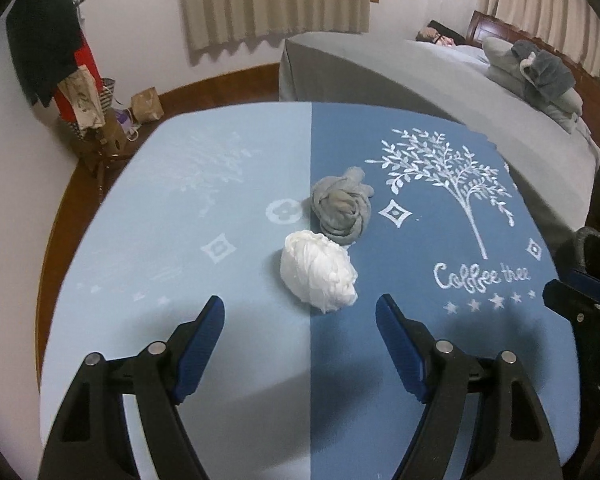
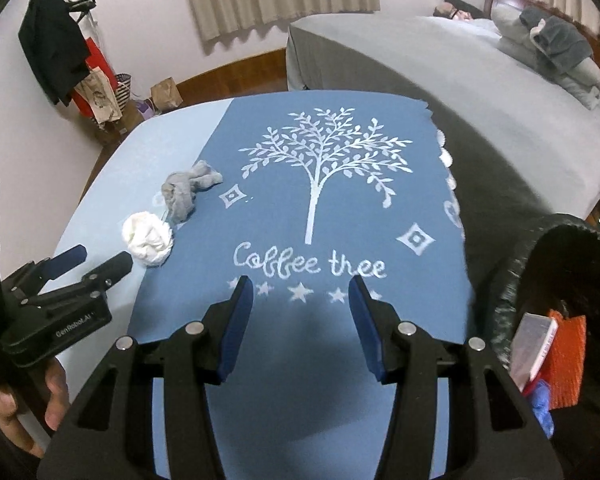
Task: Collect trash
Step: 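Move both open tools back toward the white and grey bags on the cushion, then grasp the white bag with the left tool while the right tool grasps the grey bag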
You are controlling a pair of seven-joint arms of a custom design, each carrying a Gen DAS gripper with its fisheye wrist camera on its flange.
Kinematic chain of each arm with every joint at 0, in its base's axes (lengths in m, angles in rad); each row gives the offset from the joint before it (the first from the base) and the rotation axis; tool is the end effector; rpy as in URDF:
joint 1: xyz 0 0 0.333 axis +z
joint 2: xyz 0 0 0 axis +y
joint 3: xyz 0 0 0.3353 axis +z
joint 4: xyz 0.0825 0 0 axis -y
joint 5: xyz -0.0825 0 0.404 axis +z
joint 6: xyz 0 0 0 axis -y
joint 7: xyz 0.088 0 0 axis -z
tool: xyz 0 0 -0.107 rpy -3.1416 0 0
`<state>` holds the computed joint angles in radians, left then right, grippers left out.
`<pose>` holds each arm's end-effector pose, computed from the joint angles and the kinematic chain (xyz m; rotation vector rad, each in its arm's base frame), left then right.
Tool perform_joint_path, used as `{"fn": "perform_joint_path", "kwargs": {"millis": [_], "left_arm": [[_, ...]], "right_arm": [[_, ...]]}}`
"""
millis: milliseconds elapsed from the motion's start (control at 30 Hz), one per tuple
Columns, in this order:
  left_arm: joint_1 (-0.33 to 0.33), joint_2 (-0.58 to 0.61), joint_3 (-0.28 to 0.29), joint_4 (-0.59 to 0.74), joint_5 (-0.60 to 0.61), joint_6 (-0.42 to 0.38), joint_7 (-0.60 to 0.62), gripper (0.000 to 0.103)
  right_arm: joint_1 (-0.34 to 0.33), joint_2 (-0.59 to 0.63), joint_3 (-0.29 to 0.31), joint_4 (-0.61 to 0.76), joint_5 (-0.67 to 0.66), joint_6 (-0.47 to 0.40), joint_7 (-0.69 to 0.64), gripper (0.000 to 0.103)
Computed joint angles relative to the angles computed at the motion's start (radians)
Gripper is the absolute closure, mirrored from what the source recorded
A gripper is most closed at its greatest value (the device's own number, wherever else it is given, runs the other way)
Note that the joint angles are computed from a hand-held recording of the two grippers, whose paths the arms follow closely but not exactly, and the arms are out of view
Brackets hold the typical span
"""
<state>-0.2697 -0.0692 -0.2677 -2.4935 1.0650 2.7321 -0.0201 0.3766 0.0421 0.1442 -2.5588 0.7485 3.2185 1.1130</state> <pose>0.4026 -0.2784 0.3329 -1.9527 1.7400 -0.5459 0.4548 0.1857 0.3110 -2.0095 1.6206 -0.3506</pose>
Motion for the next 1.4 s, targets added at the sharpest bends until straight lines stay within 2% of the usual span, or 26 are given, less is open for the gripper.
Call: {"fn": "perform_joint_path", "kwargs": {"millis": [67,200,367,433,500,533,733,900,1333,1367,1400], "left_arm": [[0.008,0.033,0.007,0.019,0.027,0.01,-0.004,0.027],[0.014,0.085,0.027,0.044,0.051,0.035,0.01,0.031],[0.026,0.112,0.053,0.053,0.118,0.086,-0.011,0.035],[0.034,0.122,0.062,0.055,0.128,0.132,0.008,0.054],[0.037,0.126,0.066,0.057,0.141,0.16,0.016,0.067],[0.035,0.123,0.066,0.057,0.154,0.158,0.012,0.069],[0.064,0.076,0.085,0.028,0.243,0.17,-0.074,0.073],[0.117,0.052,0.102,0.013,0.27,0.175,-0.096,0.073],[0.182,0.066,0.118,0.012,0.371,0.208,-0.167,0.073],[0.183,0.068,0.118,0.011,0.376,0.213,-0.173,0.073],[0.183,0.069,0.118,0.01,0.38,0.216,-0.178,0.073]], "right_arm": [[-0.011,0.033,0.012,0.027,0.025,0.0,-0.022,0.054],[0.018,0.09,-0.026,0.07,-0.036,-0.007,0.026,0.054],[0.028,0.139,-0.031,0.115,-0.084,-0.014,0.059,0.054],[0.021,0.154,-0.02,0.132,-0.089,-0.015,0.061,0.054],[0.019,0.169,-0.012,0.15,-0.091,-0.016,0.066,0.054],[0.021,0.176,-0.01,0.158,-0.094,-0.016,0.068,0.054],[0.044,0.211,-0.005,0.21,-0.113,-0.022,0.08,0.054],[0.117,0.246,-0.049,0.263,-0.156,-0.029,0.117,0.054],[0.209,0.341,-0.112,0.382,-0.229,-0.061,0.192,0.054],[0.214,0.349,-0.118,0.392,-0.235,-0.067,0.198,0.055],[0.214,0.359,-0.118,0.403,-0.239,-0.075,0.202,0.061]]}}
